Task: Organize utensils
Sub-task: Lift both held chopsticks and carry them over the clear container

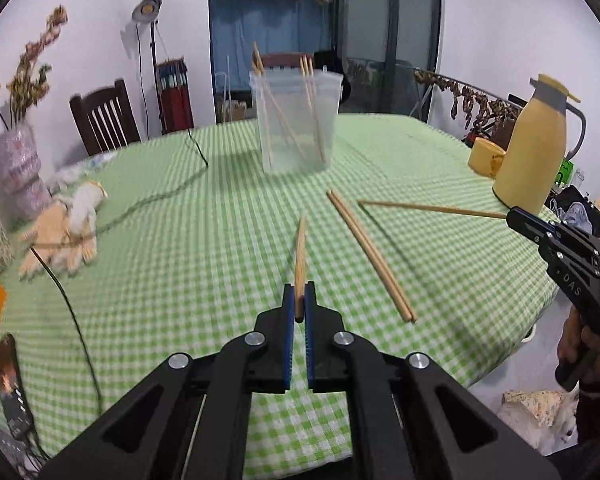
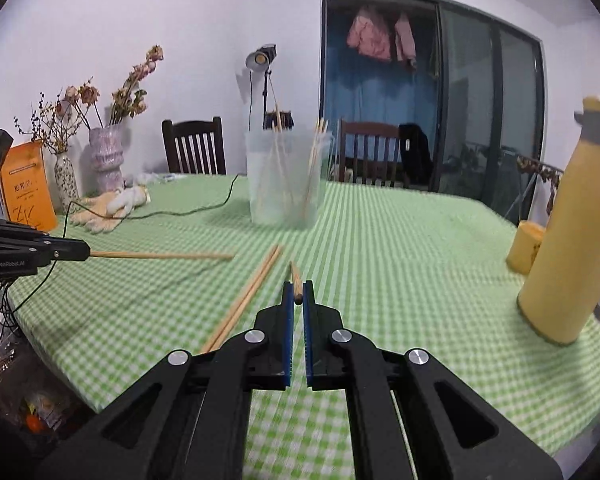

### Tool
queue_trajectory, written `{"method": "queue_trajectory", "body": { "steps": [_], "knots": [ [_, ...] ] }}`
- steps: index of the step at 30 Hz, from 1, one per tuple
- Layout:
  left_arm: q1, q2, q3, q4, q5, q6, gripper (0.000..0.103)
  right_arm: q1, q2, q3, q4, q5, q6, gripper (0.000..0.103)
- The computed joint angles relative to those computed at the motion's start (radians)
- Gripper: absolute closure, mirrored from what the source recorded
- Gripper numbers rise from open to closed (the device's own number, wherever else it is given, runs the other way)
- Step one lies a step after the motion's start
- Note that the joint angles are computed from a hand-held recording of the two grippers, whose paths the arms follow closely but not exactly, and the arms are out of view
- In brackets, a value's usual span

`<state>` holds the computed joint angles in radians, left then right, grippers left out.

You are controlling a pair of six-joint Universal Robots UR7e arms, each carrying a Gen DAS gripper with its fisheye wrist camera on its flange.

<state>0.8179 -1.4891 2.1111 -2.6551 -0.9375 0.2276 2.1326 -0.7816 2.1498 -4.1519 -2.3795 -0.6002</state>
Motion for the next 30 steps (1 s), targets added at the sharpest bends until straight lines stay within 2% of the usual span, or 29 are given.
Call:
{"method": "queue_trajectory", "body": {
  "steps": [5, 8, 15, 19, 22, 26, 30],
  "knots": [
    [-0.016, -0.003, -0.046, -0.002, -0.012, 0.03, 0.101, 0.013, -0.037, -0.016, 0.038, 0.016, -0.016, 0.099],
    [-0.016, 0.005, -0.1, 0.025, -0.048, 0.051, 0.101, 0.015, -0.081, -0.023, 0.121, 0.056, -0.001, 0.099],
    [0.016, 0.098, -0.307, 0.201, -0.101, 0.076, 0.101, 0.002, -0.178, -0.117, 0.439, 0.098, 0.011, 0.099],
    [0.036, 0.191, -0.46, 0.314, -0.156, 0.163, 0.101, -0.022, -0.232, -0.212, 0.722, 0.154, 0.087, 0.099],
    [0.055, 0.278, -0.591, 0.375, -0.181, 0.171, 0.101, -0.038, -0.235, -0.295, 0.87, 0.172, 0.13, 0.098],
    [0.075, 0.399, -0.763, 0.451, -0.206, 0.16, 0.101, -0.063, -0.219, -0.402, 1.019, 0.201, 0.186, 0.099],
    [0.087, 0.498, -0.888, 0.485, -0.219, 0.161, 0.101, -0.1, -0.211, -0.492, 1.156, 0.26, 0.282, 0.098]
  ]
}}
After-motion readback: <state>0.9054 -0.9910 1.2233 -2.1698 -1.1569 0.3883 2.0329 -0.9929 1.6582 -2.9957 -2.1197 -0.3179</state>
